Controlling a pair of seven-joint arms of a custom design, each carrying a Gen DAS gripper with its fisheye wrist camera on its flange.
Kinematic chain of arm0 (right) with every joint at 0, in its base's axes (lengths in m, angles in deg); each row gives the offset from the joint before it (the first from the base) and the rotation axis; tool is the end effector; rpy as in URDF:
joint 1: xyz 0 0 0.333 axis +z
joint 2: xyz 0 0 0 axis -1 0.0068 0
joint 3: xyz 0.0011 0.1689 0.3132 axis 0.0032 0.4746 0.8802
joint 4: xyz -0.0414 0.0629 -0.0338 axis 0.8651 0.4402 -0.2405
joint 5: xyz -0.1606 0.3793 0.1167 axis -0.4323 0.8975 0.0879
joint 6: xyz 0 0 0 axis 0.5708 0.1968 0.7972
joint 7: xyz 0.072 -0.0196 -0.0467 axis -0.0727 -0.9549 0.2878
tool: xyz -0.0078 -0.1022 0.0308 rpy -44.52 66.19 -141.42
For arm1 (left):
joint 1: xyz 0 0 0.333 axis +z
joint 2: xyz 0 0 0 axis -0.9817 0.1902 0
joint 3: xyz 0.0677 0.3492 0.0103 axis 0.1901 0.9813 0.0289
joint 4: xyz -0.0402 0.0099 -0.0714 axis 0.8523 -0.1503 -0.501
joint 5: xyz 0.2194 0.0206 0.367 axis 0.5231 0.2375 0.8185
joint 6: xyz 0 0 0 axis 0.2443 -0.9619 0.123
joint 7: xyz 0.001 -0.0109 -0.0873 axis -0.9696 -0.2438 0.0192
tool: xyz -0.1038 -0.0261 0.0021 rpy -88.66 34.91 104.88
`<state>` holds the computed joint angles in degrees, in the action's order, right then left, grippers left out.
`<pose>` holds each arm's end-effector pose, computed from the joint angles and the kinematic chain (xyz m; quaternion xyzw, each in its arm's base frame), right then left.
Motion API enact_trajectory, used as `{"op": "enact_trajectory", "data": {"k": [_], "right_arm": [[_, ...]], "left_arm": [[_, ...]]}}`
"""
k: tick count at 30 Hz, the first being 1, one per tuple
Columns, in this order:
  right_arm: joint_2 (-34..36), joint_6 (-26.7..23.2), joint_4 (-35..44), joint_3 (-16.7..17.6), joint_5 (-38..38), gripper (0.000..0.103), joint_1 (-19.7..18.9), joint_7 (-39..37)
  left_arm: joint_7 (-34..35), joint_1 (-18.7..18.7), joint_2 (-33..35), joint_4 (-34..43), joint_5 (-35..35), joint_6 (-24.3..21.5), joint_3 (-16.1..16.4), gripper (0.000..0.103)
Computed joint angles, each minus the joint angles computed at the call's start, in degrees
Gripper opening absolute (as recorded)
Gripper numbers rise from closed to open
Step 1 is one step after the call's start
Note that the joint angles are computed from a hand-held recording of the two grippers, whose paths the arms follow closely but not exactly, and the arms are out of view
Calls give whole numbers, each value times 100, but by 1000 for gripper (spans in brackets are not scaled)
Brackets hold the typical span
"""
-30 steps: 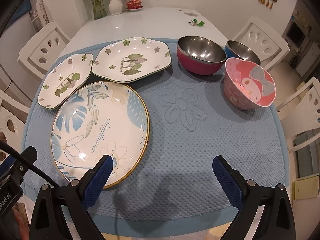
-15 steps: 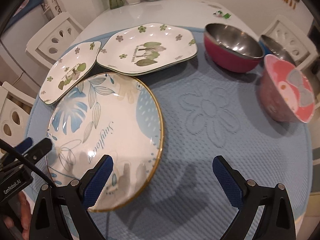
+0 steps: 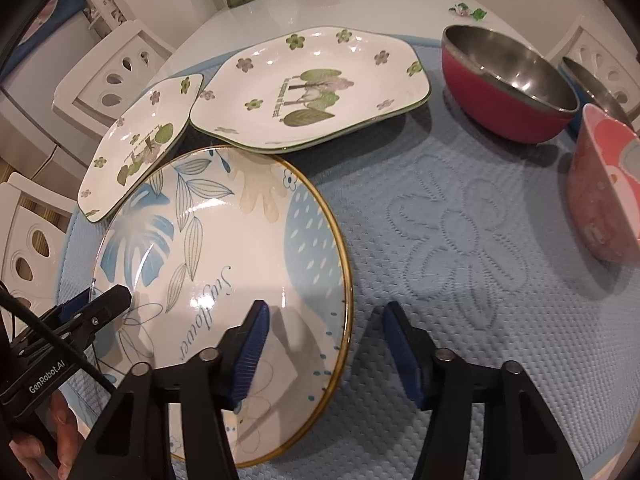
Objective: Organize plates and bowls
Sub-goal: 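Close both grippers on the rim of the blue-leaf plate, then lift the blue-leaf plate and carry it toward the mat's edge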
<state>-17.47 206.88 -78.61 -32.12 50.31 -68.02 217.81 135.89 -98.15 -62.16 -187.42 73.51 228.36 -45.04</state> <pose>0.5113 0.2063 0.2770 -0.5761 0.7961 -0.0773 0.1683 0.5610 -0.3671 0.2766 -0.5890 0.7693 -0.2452 0.0344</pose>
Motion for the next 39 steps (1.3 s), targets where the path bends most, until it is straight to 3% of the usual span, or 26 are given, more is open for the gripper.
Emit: {"op": "enact_trajectory", "data": {"k": [3,8,14,15,18,21,24,26,33,36,39], "right_arm": [[17,148,-31,-113,-133,42,80,169],[71,424,-53,169,392,30,-192,-345],[93,529,-64,122,690,29,-113,-732],[84,503,-61,70,655,29,-49,-751],[54,381,-42,-190,359,29,221,-539],[20,333,-56,-127,347,29,193,-513],[-72,168,-72,-389,-298,29,502,-66],[-157,101,-124,-256,-404,29,430,11],[-615,-208,-289,373,-92,29,216,34],[-737,-386,-234,603,51,29,215,16],[-771,-498,-137,781,184,29,263,-125]], "left_arm": [[49,39,34,13,-10,42,-51,50],[170,101,115,75,-39,82,-141,50],[430,152,215,128,-34,229,-238,50],[549,257,238,137,-57,237,-367,47],[487,9,214,155,17,221,-134,45],[543,155,188,101,-82,254,-278,45],[587,151,77,-73,-76,412,-262,42],[567,62,-62,-238,-10,494,-158,42],[640,480,-748,-909,-283,634,-496,42],[492,374,-1107,-1200,-292,688,-292,42],[126,106,-1443,-1516,-158,715,108,42]]}}
